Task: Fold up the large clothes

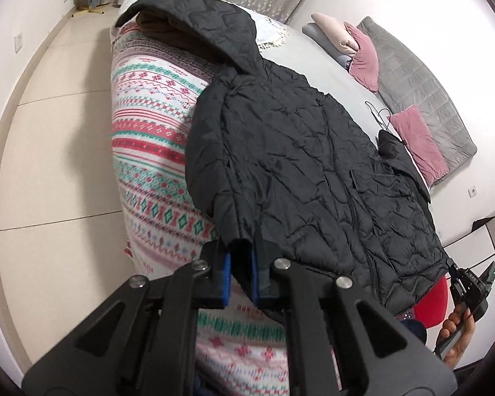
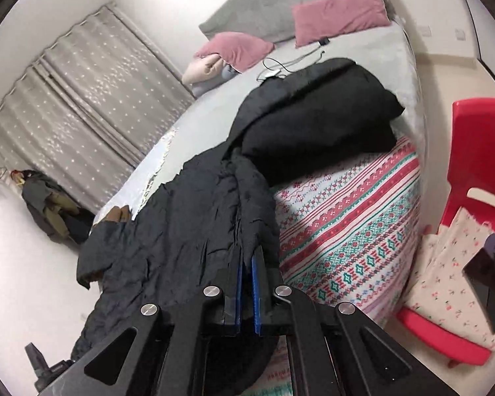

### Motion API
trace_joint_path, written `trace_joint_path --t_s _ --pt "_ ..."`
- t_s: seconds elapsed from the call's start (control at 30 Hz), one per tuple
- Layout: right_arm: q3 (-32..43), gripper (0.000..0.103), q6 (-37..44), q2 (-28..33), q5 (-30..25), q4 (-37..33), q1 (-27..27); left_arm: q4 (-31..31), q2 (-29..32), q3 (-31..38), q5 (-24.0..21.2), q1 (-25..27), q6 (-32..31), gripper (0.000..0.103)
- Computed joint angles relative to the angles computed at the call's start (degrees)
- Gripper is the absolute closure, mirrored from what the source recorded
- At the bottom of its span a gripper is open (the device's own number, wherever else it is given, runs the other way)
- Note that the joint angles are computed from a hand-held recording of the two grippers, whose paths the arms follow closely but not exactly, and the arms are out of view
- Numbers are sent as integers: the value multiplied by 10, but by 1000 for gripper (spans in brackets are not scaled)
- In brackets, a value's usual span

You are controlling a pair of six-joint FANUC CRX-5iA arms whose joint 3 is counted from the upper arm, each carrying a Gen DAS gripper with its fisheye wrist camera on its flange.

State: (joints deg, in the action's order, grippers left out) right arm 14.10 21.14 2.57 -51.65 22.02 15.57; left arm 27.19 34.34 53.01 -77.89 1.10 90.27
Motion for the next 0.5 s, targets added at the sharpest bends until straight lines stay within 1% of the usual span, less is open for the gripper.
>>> trace_joint_path --t_s 0.1,0.17,0.2,0.27,0.3,0.33,0.37,0.43,0.47,0.5 --pt "-13 99 -2 -13 -9 11 13 -9 -10 -15 1 1 -4 92" --pt "-6 99 6 -4 -38 16 17 -26 -4 -6 -3 -3 -6 92" --pt "1 99 16 4 -51 6 14 -34 10 14 -18 -6 2 90" --pt "11 99 28 17 -74 -27 2 -29 52 70 -62 -4 33 88" --pt "17 99 37 22 -83 -39 -1 -25 56 76 -72 -3 43 86" --pt "24 98 47 28 -94 -53 -4 -23 69 93 -82 -1 58 83" --pt "36 95 56 36 -108 -67 -7 -25 78 110 -90 0 68 80" --pt "55 94 69 49 -135 -72 -6 -29 74 108 -87 2 75 69" --pt "60 93 71 52 -143 -69 -6 -30 67 99 -80 3 75 67" --pt "62 91 69 52 -144 -66 -8 -35 71 113 -82 5 82 62"
